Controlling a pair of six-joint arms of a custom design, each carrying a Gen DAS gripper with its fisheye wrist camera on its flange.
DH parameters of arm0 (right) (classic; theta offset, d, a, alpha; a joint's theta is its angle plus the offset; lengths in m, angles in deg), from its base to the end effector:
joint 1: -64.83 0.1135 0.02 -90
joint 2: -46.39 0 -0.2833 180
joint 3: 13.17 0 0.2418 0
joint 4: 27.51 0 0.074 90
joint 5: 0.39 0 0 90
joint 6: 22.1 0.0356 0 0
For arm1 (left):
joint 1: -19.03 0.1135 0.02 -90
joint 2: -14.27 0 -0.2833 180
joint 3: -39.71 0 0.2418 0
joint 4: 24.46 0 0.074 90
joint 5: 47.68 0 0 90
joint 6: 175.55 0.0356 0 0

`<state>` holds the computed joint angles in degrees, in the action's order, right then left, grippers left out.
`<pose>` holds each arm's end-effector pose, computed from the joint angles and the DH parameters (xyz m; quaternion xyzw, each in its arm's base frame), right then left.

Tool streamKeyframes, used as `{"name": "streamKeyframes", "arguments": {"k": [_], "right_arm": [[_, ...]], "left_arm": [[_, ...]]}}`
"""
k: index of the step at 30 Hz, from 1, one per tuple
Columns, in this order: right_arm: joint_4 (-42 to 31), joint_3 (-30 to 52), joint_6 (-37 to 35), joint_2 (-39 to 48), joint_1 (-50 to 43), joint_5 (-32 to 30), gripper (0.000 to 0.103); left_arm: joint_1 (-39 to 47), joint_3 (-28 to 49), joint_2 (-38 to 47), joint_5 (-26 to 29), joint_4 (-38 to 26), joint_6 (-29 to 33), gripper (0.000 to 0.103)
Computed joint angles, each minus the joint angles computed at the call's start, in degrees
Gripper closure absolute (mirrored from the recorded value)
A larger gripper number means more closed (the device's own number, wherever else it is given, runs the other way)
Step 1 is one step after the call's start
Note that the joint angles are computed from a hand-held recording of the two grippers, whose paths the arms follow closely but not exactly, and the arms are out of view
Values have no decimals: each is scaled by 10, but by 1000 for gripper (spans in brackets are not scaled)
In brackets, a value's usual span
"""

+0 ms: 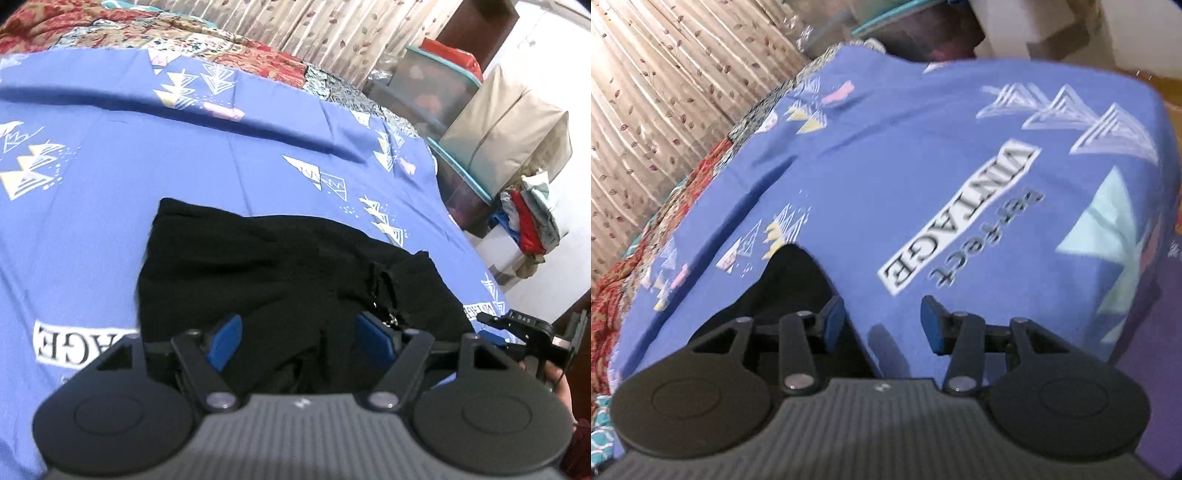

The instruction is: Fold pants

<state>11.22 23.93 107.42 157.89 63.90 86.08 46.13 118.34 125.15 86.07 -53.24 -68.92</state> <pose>0.2778 -0.0023 0.0803 0.2942 0.8393 0.1767 0.4217 0.3439 0.1484 0.1619 0.0108 0.9033 -0.2483 0.3498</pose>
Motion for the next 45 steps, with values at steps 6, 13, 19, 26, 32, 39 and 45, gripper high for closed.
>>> {"name": "streamKeyframes", "arguments": {"k": [6,13,19,26,32,39,45], "right_arm": [[22,16,-25,35,13,-67,55],[-46,13,-68,-40,68,-24,84],[-83,22,-154,-129,181,45,84],[-91,48,-265,-102,289,133,84],[-96,54,-296,-97,315,147,84],[-78,38,-297,-80,289,123,59],[-112,71,-304,-107,303,61,91]], "left_arm": [[-64,38,65,-114,-36,8,35],[-69,65,26,-99,-93,27,32],[-98,155,2,-14,-127,-8,6],[-208,315,102,-35,-245,-18,0],[-246,334,156,-75,-247,-46,77],[-207,298,142,-28,-221,-51,86],[-145,285,110,33,-206,-35,87]]}}
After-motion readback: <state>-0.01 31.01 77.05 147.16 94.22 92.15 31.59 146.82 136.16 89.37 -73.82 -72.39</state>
